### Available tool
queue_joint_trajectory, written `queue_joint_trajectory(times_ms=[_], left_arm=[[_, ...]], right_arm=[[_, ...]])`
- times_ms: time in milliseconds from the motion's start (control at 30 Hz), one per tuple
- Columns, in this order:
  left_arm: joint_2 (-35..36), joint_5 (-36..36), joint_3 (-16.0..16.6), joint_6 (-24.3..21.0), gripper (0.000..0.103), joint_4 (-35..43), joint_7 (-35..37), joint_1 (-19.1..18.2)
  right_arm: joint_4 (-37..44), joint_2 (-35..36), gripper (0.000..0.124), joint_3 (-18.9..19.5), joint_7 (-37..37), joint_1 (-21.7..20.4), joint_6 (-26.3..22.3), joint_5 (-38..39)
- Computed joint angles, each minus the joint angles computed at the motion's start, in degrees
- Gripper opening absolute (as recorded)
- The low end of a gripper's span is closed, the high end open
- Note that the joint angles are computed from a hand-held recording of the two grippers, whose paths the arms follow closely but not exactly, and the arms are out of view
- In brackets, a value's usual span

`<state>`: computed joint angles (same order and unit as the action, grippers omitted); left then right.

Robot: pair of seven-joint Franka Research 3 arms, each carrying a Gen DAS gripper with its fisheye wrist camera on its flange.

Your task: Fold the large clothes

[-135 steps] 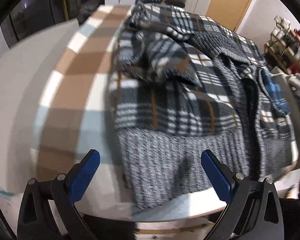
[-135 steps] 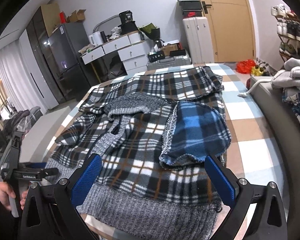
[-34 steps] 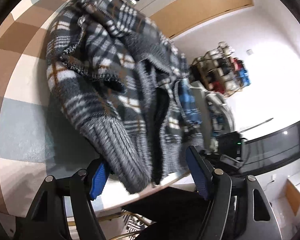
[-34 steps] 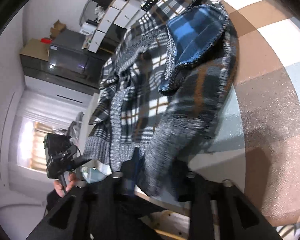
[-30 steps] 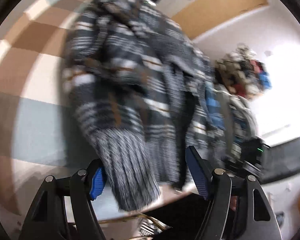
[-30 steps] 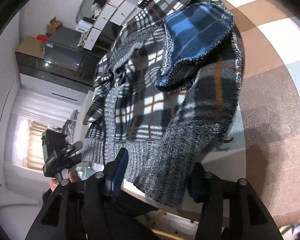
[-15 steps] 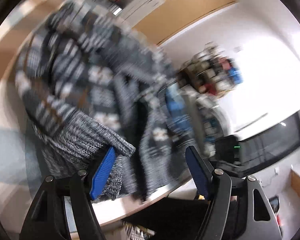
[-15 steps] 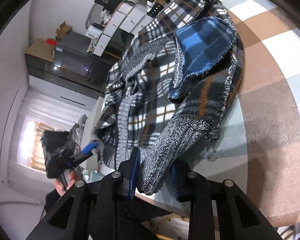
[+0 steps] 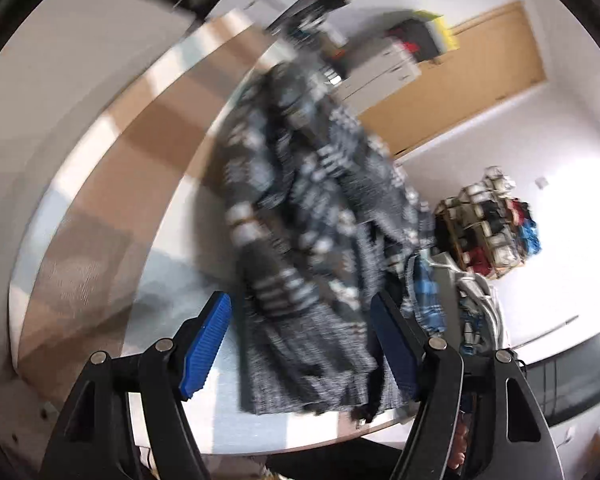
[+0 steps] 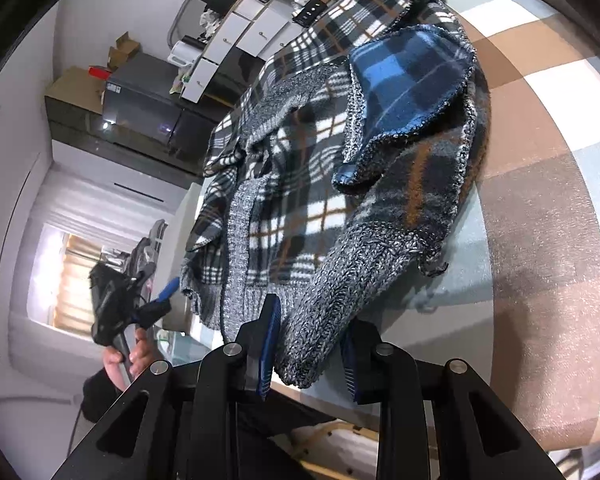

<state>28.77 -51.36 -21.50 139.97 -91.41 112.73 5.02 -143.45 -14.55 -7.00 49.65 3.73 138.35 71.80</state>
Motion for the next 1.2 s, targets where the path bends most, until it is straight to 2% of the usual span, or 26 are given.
queue_joint_trajectory(times_ms=[33,100,133,167,367,467,600,633,667,700,767,833,933,1000,1100,1200], left_arm=[[1.8,2.9,1.0,-3.6,0.068,2.3,-3.6,-0.8],[5.4,5.1,0.7,-11.0,0.068,6.6,-7.2,-0.8],[5.9,5.7,0.4,-12.2,0.068,7.4,-7.7,-1.1],[6.1,6.1,0.1,-12.6,0.068,7.8,-7.3,-1.2],[3.5,10.5,0.5,-8.9,0.068,5.5,-7.2,-3.6],[3.8,11.2,0.3,-8.7,0.068,5.9,-7.0,-3.6],[4.6,10.5,-0.4,-8.5,0.068,6.3,-6.2,-3.0],[4.2,10.5,-0.3,-8.0,0.066,5.8,-6.0,-2.9],[4.4,11.6,0.1,-7.8,0.056,6.2,-6.8,-3.6],[4.4,14.0,1.2,-7.7,0.040,6.5,-8.2,-4.7],[4.2,16.2,1.9,-8.1,0.028,6.6,-10.4,-5.0],[4.1,15.7,1.3,-9.0,0.026,6.4,-11.0,-4.0],[3.9,17.5,1.8,-9.9,0.021,6.6,-12.0,-4.0],[3.8,15.5,0.9,-10.3,0.016,6.5,-10.9,-2.5],[4.2,10.0,-1.0,-12.0,0.016,6.8,-7.1,0.4],[5.5,7.6,-1.0,-14.6,0.016,8.4,-5.5,1.0]], right_arm=[[0.0,0.0,0.029,0.0,0.0,0.0,0.0,-0.1],[0.0,0.0,0.029,-0.1,0.0,-0.1,-0.5,-0.4],[-0.1,-0.1,0.029,-0.1,-0.1,-0.1,-0.7,-0.4],[-0.1,-0.2,0.029,0.0,-0.2,-0.1,-0.6,-0.4],[-0.3,-0.7,0.030,0.1,-0.6,0.1,-0.7,-0.8],[-0.2,-0.4,0.034,-0.1,-0.1,0.1,-1.2,-1.3],[0.1,0.0,0.034,0.2,0.1,0.0,-1.3,-2.0],[0.0,-0.1,0.034,0.2,0.1,0.0,-1.2,-1.9],[-0.1,-0.2,0.034,0.1,0.2,0.0,-1.1,-1.9],[-0.3,-0.3,0.034,0.2,0.4,0.0,-0.9,-2.1],[-0.5,-0.4,0.031,0.2,1.6,-0.2,-0.4,-2.7],[-0.5,-0.2,0.026,-0.2,2.4,-0.5,-0.6,-2.8],[-0.6,0.0,0.025,-0.7,2.7,-0.9,-1.2,-1.9],[-0.7,-0.1,0.025,-0.7,2.9,-1.2,-1.2,-2.2],[-0.5,0.0,0.027,-0.7,2.8,-1.3,-1.9,-2.5],[-0.3,0.4,0.027,-0.7,2.8,-1.3,-2.6,-2.7]])
